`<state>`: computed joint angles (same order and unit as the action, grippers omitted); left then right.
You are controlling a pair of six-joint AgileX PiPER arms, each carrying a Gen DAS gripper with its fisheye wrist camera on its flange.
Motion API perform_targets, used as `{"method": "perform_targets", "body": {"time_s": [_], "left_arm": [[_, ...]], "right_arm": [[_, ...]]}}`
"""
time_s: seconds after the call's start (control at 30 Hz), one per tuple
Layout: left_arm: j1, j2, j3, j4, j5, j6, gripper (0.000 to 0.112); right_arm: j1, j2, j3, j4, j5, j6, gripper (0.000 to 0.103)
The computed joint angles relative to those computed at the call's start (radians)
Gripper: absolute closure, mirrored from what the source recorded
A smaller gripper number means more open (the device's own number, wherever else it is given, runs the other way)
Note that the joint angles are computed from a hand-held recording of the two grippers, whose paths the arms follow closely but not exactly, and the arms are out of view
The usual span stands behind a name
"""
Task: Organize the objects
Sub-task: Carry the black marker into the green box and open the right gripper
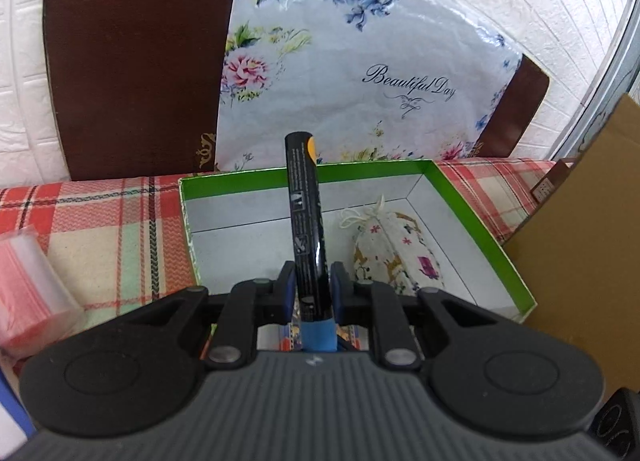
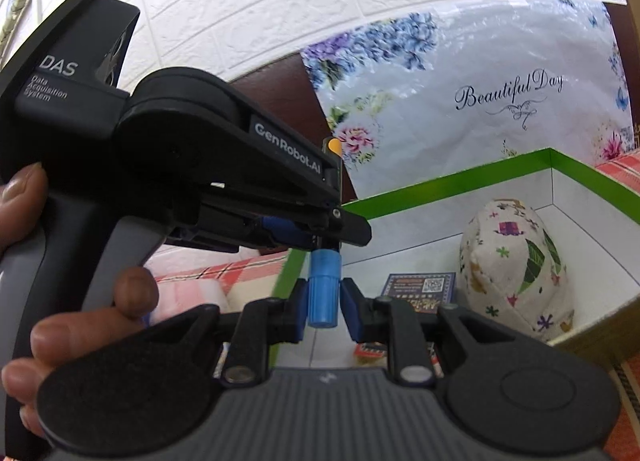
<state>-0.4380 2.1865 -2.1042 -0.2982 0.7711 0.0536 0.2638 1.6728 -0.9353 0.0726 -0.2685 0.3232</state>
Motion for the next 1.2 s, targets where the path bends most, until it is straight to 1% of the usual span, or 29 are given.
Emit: {"method": "perform_targets", "body": {"time_s": [0.13, 0.23, 0.27, 0.3, 0.37, 0.43, 0.57, 0.67, 0.77, 0.93, 1.1, 1.13, 1.2], "left_arm": [[-0.009, 0.053, -0.078, 0.034, 0.034, -0.025, 0.093], [-0.016, 0.072, -0.106, 0.072, 0.047, -0.053, 0.091], [-0.019, 0.075, -0.111, 0.092, 0.050, -0.069, 0.091], [-0.023, 0.077, -0.112, 0.120, 0.048, -0.089, 0.090], [-0.035, 0.064, -0.088, 0.180, 0.027, -0.122, 0.085], [-0.044, 0.034, -0.037, 0.226, -0.009, -0.144, 0.082], [-0.068, -0.061, 0.108, 0.333, -0.092, -0.200, 0.080], [-0.092, -0.162, 0.259, 0.443, -0.170, -0.278, 0.077], [-0.116, -0.273, 0.434, 0.587, -0.254, -0.399, 0.073], [-0.137, -0.415, 0.656, 0.768, -0.300, -0.587, 0.073], [-0.110, -0.577, 0.926, 0.910, -0.369, -0.759, 0.067], [-0.093, -0.607, 0.978, 0.922, -0.380, -0.777, 0.067], [-0.036, -0.658, 1.071, 0.888, -0.403, -0.749, 0.067]], "right_arm": [[-0.013, 0.025, -0.007, -0.047, -0.009, 0.052, 0.084], [0.000, 0.040, -0.012, 0.056, -0.019, -0.076, 0.083], [0.003, 0.042, -0.009, 0.070, -0.028, -0.091, 0.082], [0.011, 0.041, -0.003, 0.120, -0.038, -0.139, 0.082], [0.022, 0.037, 0.005, 0.188, -0.050, -0.211, 0.077], [0.030, 0.026, 0.017, 0.234, -0.059, -0.252, 0.077], [0.055, -0.016, 0.053, 0.328, -0.077, -0.328, 0.077], [0.102, -0.073, 0.108, 0.462, -0.113, -0.442, 0.077], [0.170, -0.145, 0.183, 0.597, -0.159, -0.549, 0.075], [0.303, -0.231, 0.281, 0.798, -0.220, -0.725, 0.072], [0.423, -0.239, 0.297, 0.972, -0.206, -0.873, 0.071], [0.442, -0.234, 0.295, 0.996, -0.200, -0.900, 0.070], [0.477, -0.214, 0.289, 1.017, -0.186, -0.934, 0.068]]}}
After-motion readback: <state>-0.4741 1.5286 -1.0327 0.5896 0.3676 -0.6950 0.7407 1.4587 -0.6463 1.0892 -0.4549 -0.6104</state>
